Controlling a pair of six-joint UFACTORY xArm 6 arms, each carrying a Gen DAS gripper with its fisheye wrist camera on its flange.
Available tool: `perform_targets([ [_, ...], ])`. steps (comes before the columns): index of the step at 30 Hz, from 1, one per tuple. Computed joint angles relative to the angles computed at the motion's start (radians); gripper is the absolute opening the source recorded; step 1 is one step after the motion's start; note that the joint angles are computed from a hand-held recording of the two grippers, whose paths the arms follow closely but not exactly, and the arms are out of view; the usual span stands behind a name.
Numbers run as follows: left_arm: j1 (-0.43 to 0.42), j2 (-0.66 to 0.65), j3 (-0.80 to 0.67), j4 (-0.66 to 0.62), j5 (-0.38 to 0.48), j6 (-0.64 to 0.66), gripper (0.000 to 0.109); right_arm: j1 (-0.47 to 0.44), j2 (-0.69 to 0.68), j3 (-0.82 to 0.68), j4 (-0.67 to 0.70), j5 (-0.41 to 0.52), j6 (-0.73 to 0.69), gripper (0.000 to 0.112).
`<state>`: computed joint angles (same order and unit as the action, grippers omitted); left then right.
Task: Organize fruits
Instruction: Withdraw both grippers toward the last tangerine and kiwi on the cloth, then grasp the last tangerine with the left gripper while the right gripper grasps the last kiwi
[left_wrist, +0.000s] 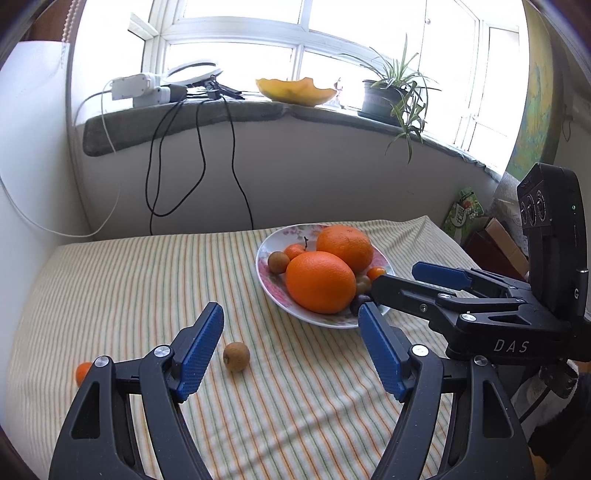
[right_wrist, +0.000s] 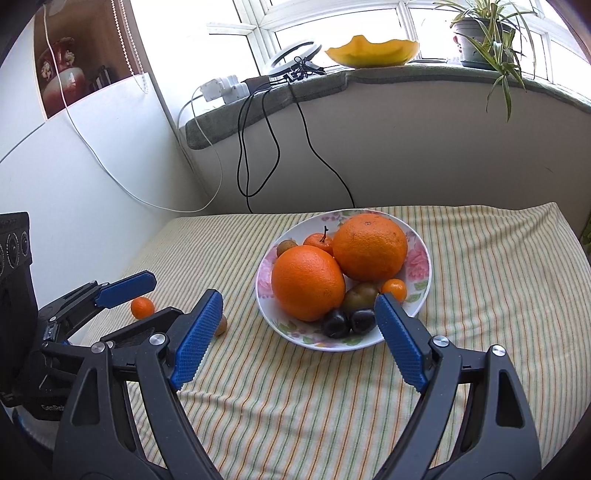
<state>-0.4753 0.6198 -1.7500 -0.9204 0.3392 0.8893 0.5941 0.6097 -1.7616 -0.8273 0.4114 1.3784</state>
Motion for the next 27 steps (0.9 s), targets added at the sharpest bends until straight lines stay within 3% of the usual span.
perform_targets([
  [16,0.087,-0.025,0.091,-0.034,-0.042,-0.014,0.075,0.043,0.095,-0.119,0.077,0.02,-0.118,0.087],
  [27,0.153,-0.04,0.167,-0.04,-0.075,-0.034,0.074,0.08,0.249,-0.326,0.3,0.048,-0.398,0.087],
])
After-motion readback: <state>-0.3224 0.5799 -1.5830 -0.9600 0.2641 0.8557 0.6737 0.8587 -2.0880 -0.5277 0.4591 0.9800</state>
